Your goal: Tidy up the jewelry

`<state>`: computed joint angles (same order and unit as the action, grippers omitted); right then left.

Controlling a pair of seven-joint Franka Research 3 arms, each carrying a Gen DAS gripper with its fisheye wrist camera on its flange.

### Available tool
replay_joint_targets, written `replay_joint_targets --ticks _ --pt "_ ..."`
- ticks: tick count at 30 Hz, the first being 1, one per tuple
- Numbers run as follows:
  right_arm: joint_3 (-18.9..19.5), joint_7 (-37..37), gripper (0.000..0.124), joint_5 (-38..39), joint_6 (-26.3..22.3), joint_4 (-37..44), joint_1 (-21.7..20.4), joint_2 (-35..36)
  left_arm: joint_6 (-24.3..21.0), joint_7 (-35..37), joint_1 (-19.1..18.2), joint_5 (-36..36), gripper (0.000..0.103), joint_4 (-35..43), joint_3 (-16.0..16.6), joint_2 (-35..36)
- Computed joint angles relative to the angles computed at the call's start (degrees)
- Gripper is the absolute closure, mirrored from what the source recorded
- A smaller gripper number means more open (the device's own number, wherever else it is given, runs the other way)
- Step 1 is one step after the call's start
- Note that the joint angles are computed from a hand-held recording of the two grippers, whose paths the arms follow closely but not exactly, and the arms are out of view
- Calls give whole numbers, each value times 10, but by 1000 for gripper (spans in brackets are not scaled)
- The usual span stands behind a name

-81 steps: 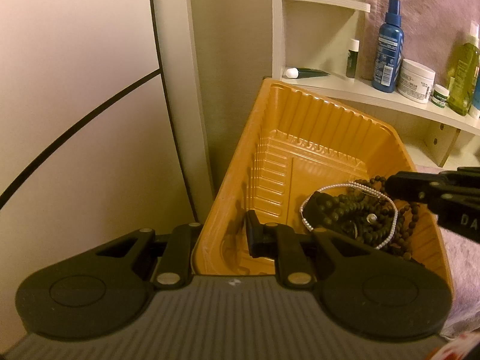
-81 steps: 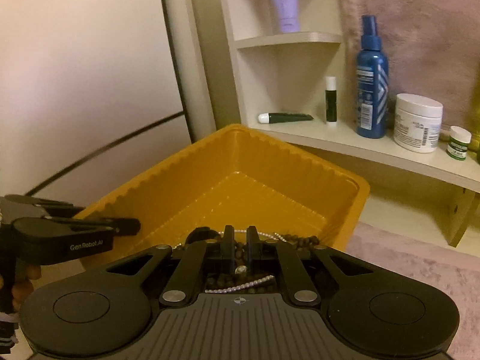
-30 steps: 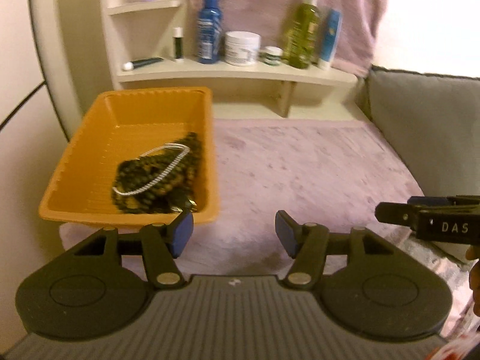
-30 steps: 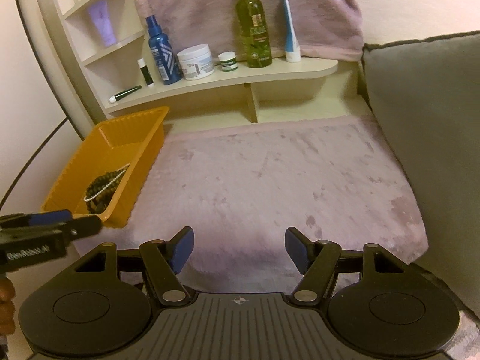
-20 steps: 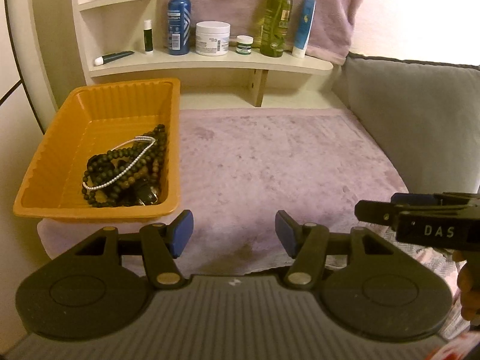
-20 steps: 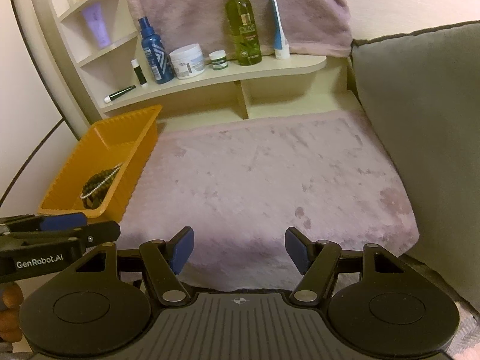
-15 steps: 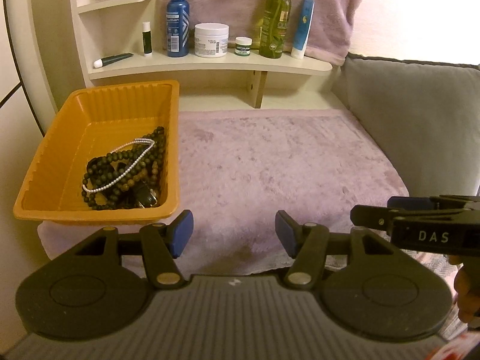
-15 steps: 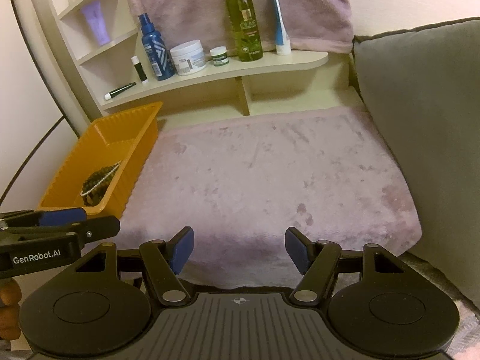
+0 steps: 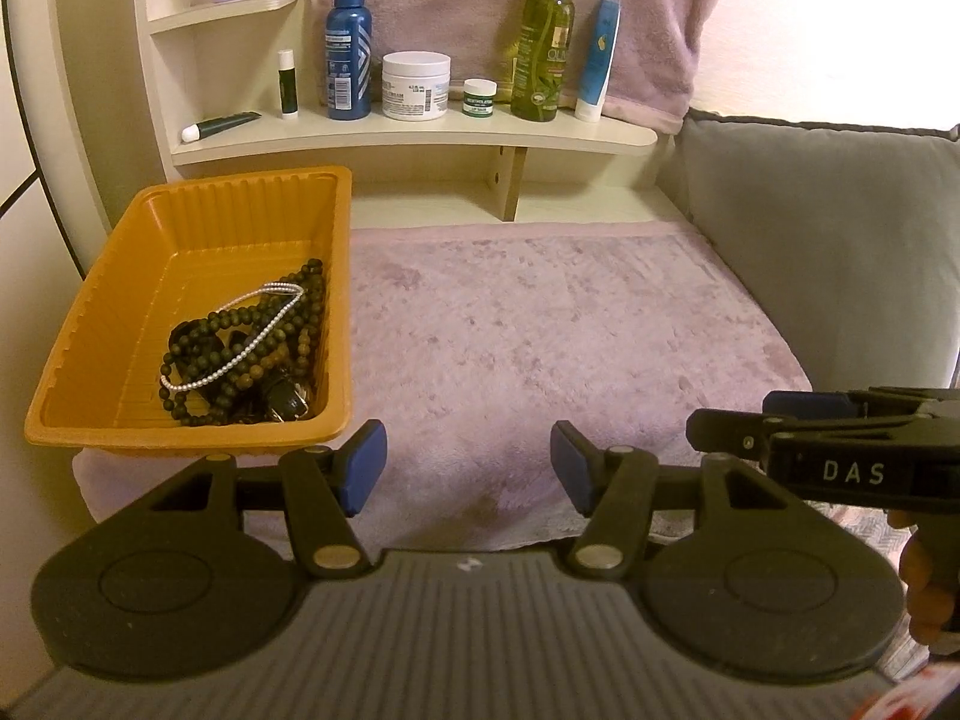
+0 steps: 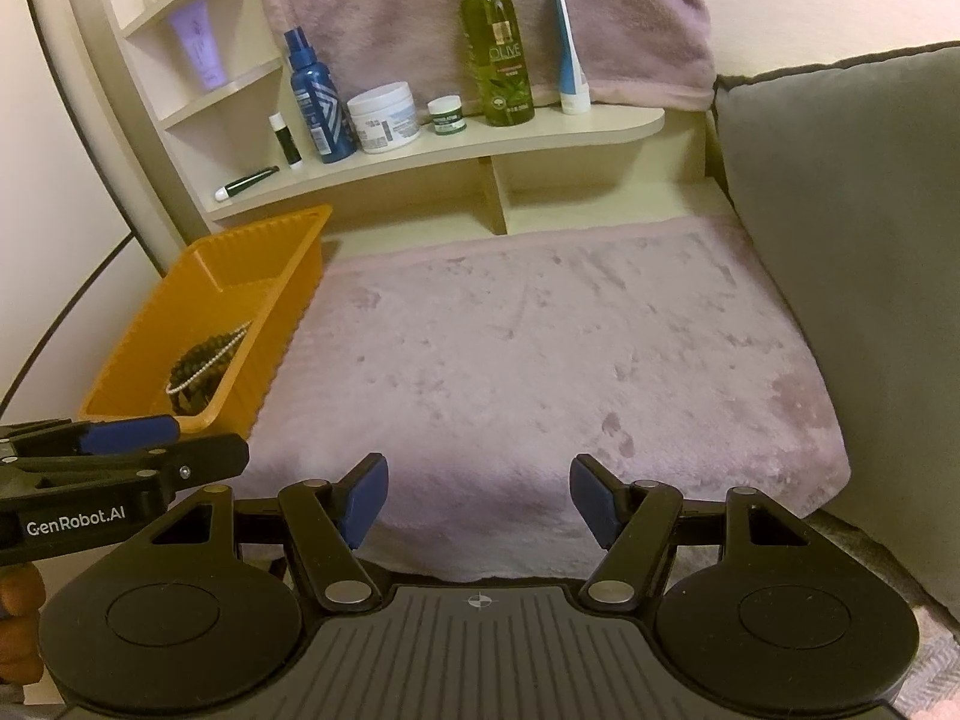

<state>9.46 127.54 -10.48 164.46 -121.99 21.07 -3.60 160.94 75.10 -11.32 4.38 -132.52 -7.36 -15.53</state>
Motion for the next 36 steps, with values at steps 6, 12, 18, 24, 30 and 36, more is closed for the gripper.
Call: replay_joint_targets --ticks 6,12,18,24,30,36 --pt "0 0 57 0 0 1 1 1 -1 0 0 -1 45 0 0 0" --pt "0 3 57 -3 0 1 1 1 -1 2 0 -3 45 1 1 0" --pt "0 2 57 -1 0 1 1 1 -1 4 -1 -5 45 1 1 0" --pt "0 8 57 -6 -1 3 3 3 -1 3 0 -5 45 1 1 0" --pt "-1 7 57 -4 -1 3 3 4 0 4 0 -7 45 1 1 0" --pt "-1 7 57 -4 -1 4 3 4 -1 3 0 -7 45 1 1 0"
